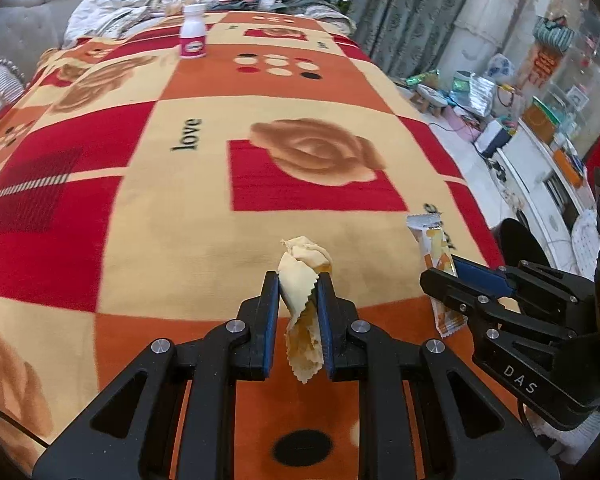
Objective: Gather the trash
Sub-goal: 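Carry the tissue with the left tool while the right tool carries the snack wrapper over the bin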
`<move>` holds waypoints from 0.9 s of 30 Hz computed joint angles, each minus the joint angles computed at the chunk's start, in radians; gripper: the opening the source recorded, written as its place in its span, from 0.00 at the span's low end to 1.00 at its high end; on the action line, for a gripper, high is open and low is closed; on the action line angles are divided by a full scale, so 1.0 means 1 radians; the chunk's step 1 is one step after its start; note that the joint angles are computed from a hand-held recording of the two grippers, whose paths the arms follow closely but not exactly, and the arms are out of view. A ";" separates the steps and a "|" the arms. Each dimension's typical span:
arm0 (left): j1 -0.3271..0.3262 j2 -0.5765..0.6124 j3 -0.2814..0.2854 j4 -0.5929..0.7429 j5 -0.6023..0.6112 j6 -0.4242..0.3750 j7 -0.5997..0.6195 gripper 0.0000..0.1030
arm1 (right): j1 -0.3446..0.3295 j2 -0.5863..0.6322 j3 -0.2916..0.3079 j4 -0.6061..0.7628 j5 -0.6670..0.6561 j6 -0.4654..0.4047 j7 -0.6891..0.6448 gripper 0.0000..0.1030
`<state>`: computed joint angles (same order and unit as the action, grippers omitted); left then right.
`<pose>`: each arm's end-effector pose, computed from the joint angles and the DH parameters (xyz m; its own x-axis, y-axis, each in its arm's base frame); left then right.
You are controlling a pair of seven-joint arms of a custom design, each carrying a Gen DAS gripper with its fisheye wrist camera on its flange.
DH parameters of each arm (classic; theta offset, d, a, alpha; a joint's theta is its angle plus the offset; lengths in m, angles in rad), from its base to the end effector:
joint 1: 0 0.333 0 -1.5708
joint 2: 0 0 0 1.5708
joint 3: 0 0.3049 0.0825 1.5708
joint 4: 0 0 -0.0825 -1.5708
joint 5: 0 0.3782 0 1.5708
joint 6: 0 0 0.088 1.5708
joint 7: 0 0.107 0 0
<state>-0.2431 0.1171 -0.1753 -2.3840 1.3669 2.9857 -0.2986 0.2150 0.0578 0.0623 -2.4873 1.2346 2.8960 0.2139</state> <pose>0.4220 -0.2634 0.2873 0.0830 -0.9791 0.1859 -0.8154 -0.1740 -0.5521 0.4646 0.0742 0.2734 0.4817 -0.8656 -0.1369 -0.7814 -0.3535 -0.5142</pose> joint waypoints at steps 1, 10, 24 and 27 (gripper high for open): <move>-0.002 0.006 -0.003 0.008 -0.004 0.001 0.007 0.15 | -0.003 -0.003 -0.003 -0.003 0.001 0.003 -0.002 0.19; -0.055 0.076 -0.012 0.102 -0.065 0.007 0.094 0.15 | -0.039 -0.043 -0.038 -0.034 0.013 0.014 -0.012 0.19; -0.157 0.177 -0.006 0.246 -0.213 -0.007 0.290 0.15 | -0.121 -0.080 -0.102 -0.057 0.006 0.014 -0.019 0.19; -0.173 0.193 -0.005 0.269 -0.240 -0.008 0.326 0.15 | -0.137 -0.082 -0.111 -0.058 0.006 0.014 -0.021 0.19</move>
